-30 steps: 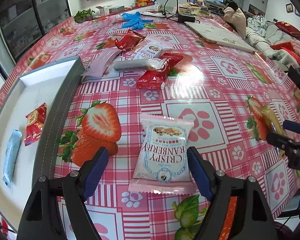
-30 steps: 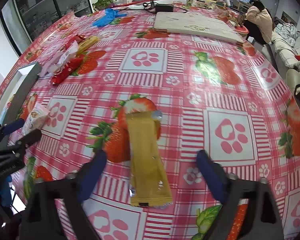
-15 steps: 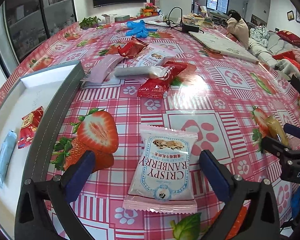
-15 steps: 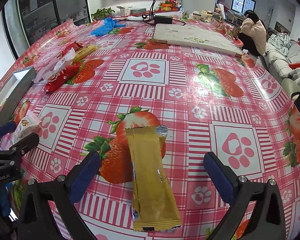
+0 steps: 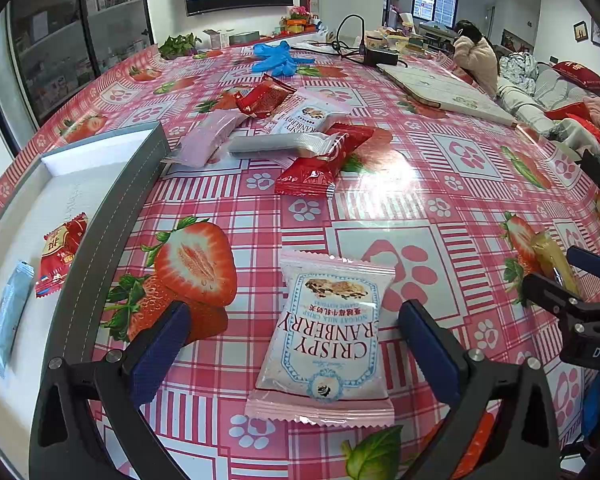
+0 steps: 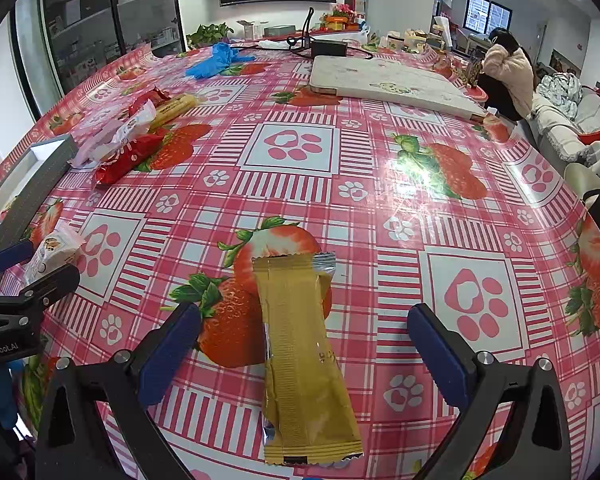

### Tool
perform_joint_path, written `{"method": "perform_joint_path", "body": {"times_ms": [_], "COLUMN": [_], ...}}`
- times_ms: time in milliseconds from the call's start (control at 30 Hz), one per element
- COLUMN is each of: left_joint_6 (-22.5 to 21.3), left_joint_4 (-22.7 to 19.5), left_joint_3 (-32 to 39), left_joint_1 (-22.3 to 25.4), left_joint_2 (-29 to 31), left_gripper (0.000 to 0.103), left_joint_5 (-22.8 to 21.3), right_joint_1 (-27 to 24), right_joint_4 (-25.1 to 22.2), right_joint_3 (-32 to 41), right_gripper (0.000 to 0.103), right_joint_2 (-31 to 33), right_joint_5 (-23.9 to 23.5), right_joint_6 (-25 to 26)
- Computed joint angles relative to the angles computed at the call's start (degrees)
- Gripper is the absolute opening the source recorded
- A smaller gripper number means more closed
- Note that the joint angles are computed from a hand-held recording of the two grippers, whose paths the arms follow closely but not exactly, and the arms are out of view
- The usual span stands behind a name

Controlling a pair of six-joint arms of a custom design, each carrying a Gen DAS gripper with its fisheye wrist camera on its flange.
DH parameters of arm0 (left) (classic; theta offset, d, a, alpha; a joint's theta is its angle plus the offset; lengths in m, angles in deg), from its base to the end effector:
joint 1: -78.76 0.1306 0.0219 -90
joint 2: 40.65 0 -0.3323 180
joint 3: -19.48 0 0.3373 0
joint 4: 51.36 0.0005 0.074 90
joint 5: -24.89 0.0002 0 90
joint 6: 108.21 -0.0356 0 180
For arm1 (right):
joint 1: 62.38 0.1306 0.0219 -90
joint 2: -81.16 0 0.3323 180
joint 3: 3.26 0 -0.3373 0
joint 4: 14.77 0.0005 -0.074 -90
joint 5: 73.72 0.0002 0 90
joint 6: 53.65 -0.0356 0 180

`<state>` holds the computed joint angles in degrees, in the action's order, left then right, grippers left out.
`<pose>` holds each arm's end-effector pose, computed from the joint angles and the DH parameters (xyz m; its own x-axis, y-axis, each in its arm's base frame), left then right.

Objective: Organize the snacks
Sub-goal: 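Close the left gripper on the Crispy Cranberry packet while the right grips the yellow bar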

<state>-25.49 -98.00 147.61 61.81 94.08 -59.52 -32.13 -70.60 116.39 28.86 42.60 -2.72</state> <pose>0.6265 -0.1951 0.2401 -0.7163 0.3502 -0.6035 0.4402 0.8979 -0.0016 0.5313 0.2910 0.2511 -0.7805 0.1988 -0.5927 0.2692 0.9626 -0.0316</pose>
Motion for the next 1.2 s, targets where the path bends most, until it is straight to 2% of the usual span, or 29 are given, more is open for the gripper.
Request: {"method": "perform_joint_path", "body": {"times_ms": [633, 733, 867, 933, 967, 1000, 1033, 1100, 1133, 1167, 1200], "left_joint_6": [-0.05, -0.05, -0.18, -1.2, -1.64, -2.14, -2.55, -2.73, -2.78, -2.82, -2.67], "left_joint_4": [0.02, -0.68, -5.93, -7.01, -7.44, -7.91, -8.19, -9.45, -9.35, -9.53, -10.07], "left_joint_3": [0.02, -0.03, 2.05, 1.63, 1.51, 1.37, 1.12, 1.53, 1.09, 1.0, 0.93], "left_joint_1": [0.02, -0.13, -0.59, -0.98, -1.12, -1.35, -1.63, -1.86, -1.78, -1.64, -1.37], "left_joint_2": [0.04, -0.17, -0.07, -0.83, -1.1, -1.44, -1.82, -1.8, -2.11, -2.22, -2.39], "left_gripper": [0.103, 0.103, 0.1, 0.087, 0.081, 0.067, 0.049, 0.048, 0.046, 0.046, 0.045], "left_joint_5": [0.04, -0.47, -1.01, -0.67, -0.07, 0.35, 0.46, 1.1, 1.97, 2.84, 4.19], "right_joint_1": [0.22, -0.02, -1.38, -1.51, -1.51, -1.5, -1.52, -1.44, -1.52, -1.3, -1.48], "right_joint_4": [-0.07, -2.43, -11.25, -14.24, -15.04, -15.38, -16.05, -16.83, -17.44, -16.73, -17.04], "right_joint_3": [-0.24, 1.59, 9.33, 11.64, 12.18, 12.31, 12.84, 12.83, 13.28, 11.94, 12.13], "right_gripper": [0.103, 0.103, 0.103, 0.101, 0.098, 0.096, 0.092, 0.082, 0.066, 0.038, 0.025], "right_joint_2": [-0.06, 0.65, 3.91, 4.85, 4.99, 4.97, 5.07, 4.71, 4.59, 3.85, 3.59], "right_joint_5": [0.26, -0.87, -6.06, -7.22, -7.6, -7.75, -7.91, -8.01, -8.04, -7.97, -8.63], "right_joint_6": [-0.27, 0.03, 0.57, 0.35, 0.19, 0.06, -0.09, -0.5, -0.71, -1.03, -1.07]}}
